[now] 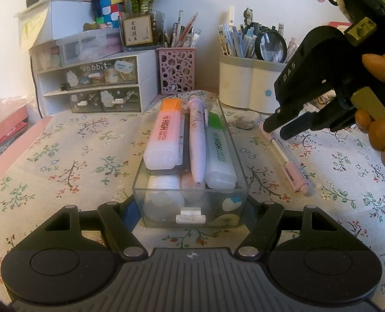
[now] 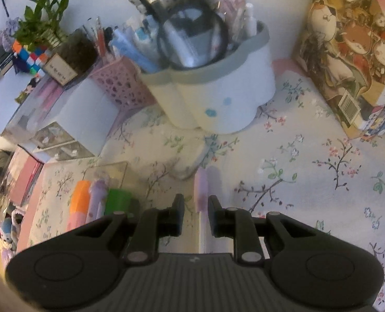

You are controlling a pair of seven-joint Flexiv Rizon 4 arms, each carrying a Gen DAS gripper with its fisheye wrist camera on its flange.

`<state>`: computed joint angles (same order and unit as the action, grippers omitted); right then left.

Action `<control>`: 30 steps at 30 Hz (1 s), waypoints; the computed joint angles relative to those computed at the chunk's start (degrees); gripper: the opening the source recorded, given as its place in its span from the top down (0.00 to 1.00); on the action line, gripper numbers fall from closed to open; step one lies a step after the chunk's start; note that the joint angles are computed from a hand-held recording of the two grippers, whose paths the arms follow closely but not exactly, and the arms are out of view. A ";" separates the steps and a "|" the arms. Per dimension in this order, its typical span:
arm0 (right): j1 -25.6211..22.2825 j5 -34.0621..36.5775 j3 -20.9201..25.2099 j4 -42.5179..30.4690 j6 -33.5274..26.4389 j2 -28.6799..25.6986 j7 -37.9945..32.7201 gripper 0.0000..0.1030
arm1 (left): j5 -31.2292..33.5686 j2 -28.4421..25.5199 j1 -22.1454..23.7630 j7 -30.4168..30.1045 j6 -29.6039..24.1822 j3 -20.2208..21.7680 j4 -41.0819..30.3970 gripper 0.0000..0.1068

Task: Organize stationery
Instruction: 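Lower the pen into the clear box between the highlighters, release, then grasp the pink pen with the right gripper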

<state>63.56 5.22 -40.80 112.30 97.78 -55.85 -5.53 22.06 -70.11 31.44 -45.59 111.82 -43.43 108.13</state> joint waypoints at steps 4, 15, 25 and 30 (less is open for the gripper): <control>-1.19 -2.44 1.43 -0.59 -2.48 0.83 -1.05 0.86 | 0.06 -0.04 0.01 0.01 -0.06 -0.02 -0.07 0.32; -0.93 0.30 1.53 -0.29 0.88 -0.23 1.01 0.86 | 0.02 -0.04 -0.02 -0.01 0.03 0.01 -0.05 0.32; 0.31 3.73 0.91 -0.05 2.94 -0.84 0.97 0.86 | 0.12 -0.05 0.02 -0.02 0.00 0.01 -0.06 0.32; 0.67 5.07 1.14 0.31 4.07 -0.95 0.73 0.86 | 0.12 -0.05 0.01 -0.04 0.03 0.01 -0.04 0.32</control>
<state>64.22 10.28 -39.66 112.61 101.86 -56.80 -4.80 22.18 -70.16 31.45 -45.63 111.85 -43.42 108.09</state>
